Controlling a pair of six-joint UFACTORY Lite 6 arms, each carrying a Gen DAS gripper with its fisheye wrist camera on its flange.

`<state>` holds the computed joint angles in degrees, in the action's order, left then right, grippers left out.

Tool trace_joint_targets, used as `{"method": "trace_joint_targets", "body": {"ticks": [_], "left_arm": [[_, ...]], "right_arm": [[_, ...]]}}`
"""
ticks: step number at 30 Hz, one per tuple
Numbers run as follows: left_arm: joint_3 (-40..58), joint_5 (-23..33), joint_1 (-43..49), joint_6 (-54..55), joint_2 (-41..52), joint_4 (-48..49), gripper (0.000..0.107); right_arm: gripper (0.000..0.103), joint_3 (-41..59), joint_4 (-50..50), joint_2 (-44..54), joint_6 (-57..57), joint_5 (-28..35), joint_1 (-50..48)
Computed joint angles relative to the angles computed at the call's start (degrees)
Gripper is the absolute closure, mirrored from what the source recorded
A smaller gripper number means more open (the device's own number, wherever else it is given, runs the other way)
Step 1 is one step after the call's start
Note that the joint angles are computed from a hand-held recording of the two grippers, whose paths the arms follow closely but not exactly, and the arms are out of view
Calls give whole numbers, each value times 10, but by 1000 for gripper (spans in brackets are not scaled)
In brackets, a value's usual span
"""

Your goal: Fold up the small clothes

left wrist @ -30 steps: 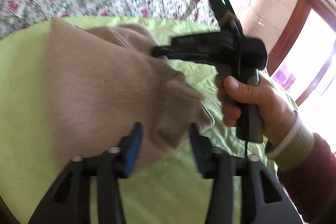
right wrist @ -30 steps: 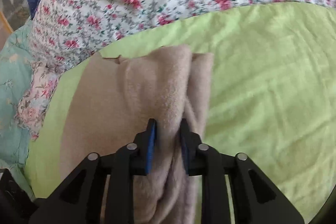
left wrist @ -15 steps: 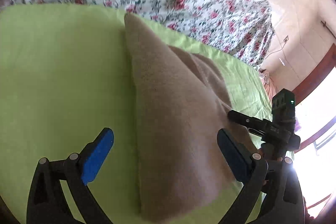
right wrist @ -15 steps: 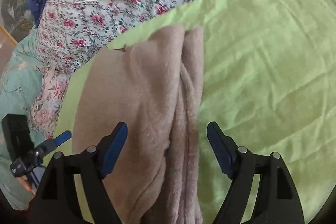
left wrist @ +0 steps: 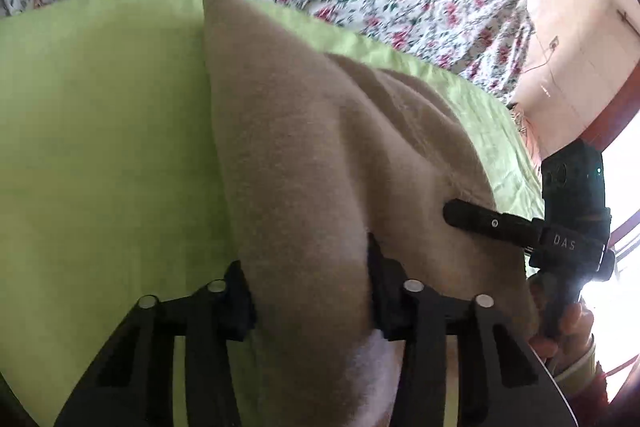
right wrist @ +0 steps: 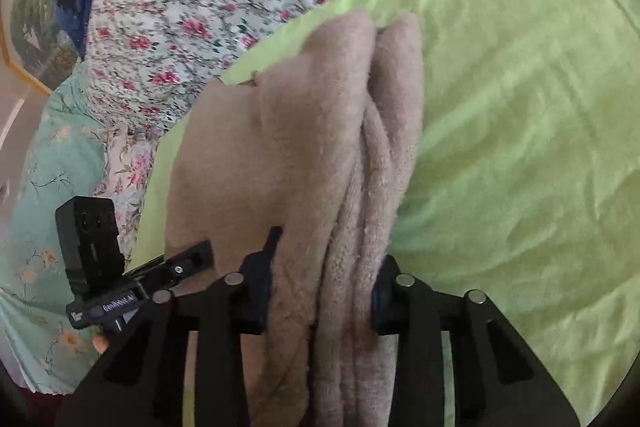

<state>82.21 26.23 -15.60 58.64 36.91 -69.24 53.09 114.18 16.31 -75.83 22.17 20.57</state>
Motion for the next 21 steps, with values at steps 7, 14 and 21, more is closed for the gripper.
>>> {"method": "trace_joint_targets", "body": {"ticks": [7, 14, 21], "left_arm": [[-260, 44, 117, 120, -269, -47, 65], [-397, 160, 350, 165, -438, 48, 65], [-459, 132, 445, 309, -361, 7, 57]], "right_arm": [[69, 18, 39, -52, 1, -30, 106], [69, 150, 199, 71, -114, -33, 245], [67, 312, 49, 223, 53, -92, 307]]}}
